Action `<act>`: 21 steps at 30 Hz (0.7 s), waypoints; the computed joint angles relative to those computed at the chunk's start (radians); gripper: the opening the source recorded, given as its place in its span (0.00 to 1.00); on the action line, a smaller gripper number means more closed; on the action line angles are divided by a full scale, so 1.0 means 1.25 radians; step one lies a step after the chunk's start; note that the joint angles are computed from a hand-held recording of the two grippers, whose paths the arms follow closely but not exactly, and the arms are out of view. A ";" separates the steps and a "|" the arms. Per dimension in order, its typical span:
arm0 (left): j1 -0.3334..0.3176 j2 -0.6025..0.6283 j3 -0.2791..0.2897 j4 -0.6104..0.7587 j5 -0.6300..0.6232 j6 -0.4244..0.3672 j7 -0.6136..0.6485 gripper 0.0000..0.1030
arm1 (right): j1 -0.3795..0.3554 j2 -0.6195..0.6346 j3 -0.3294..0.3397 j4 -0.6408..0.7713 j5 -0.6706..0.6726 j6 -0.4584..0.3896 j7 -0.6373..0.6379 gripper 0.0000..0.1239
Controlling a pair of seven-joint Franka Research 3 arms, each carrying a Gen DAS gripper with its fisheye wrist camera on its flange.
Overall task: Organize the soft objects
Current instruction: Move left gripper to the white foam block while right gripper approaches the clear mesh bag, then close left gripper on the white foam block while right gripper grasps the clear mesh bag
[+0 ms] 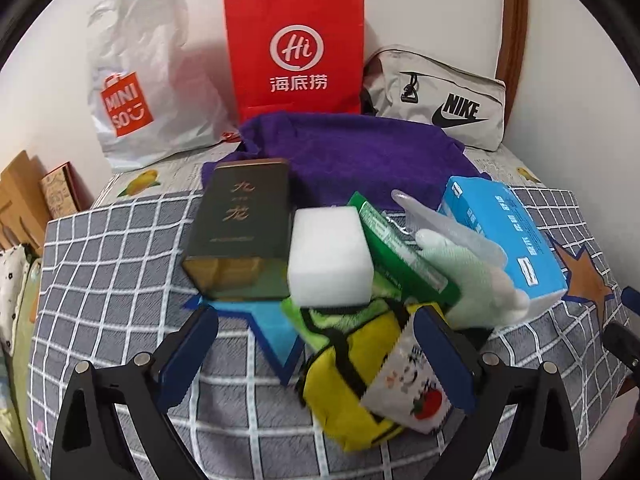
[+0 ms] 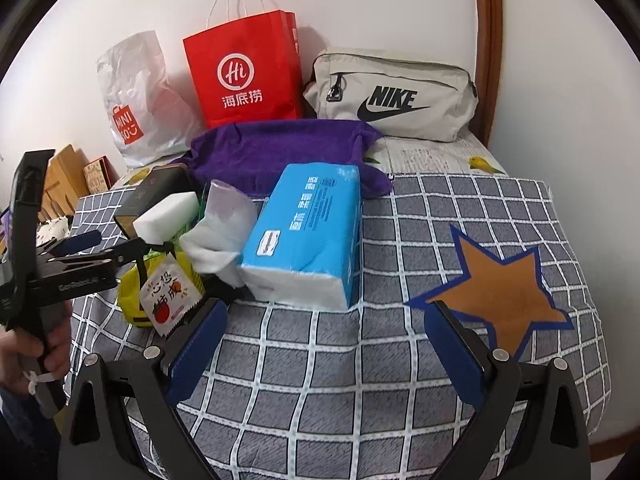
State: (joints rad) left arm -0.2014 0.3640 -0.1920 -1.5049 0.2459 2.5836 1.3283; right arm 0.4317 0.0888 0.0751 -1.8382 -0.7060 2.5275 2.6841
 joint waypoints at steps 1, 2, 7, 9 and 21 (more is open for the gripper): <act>-0.002 0.010 0.001 0.012 0.002 -0.003 -0.001 0.96 | -0.001 0.003 -0.001 0.003 0.000 0.004 -0.004 0.80; -0.006 0.021 0.003 0.028 0.006 -0.010 -0.004 0.96 | -0.003 0.007 -0.002 0.007 0.004 0.007 -0.014 0.80; -0.014 0.078 0.006 0.106 0.001 -0.047 -0.011 0.87 | -0.006 0.029 -0.013 0.027 0.025 0.021 -0.057 0.80; -0.012 0.093 0.003 0.122 -0.009 -0.045 -0.012 0.80 | -0.008 0.039 -0.017 0.035 0.042 0.033 -0.078 0.80; 0.021 0.110 -0.032 0.140 -0.104 -0.056 0.077 0.46 | 0.027 0.161 -0.049 0.164 0.172 0.107 -0.283 0.79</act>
State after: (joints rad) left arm -0.1750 0.5015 -0.2317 -1.3305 0.1155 2.5136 1.4241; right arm 0.4660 0.2897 0.0137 -1.6331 -0.4907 2.6611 2.3301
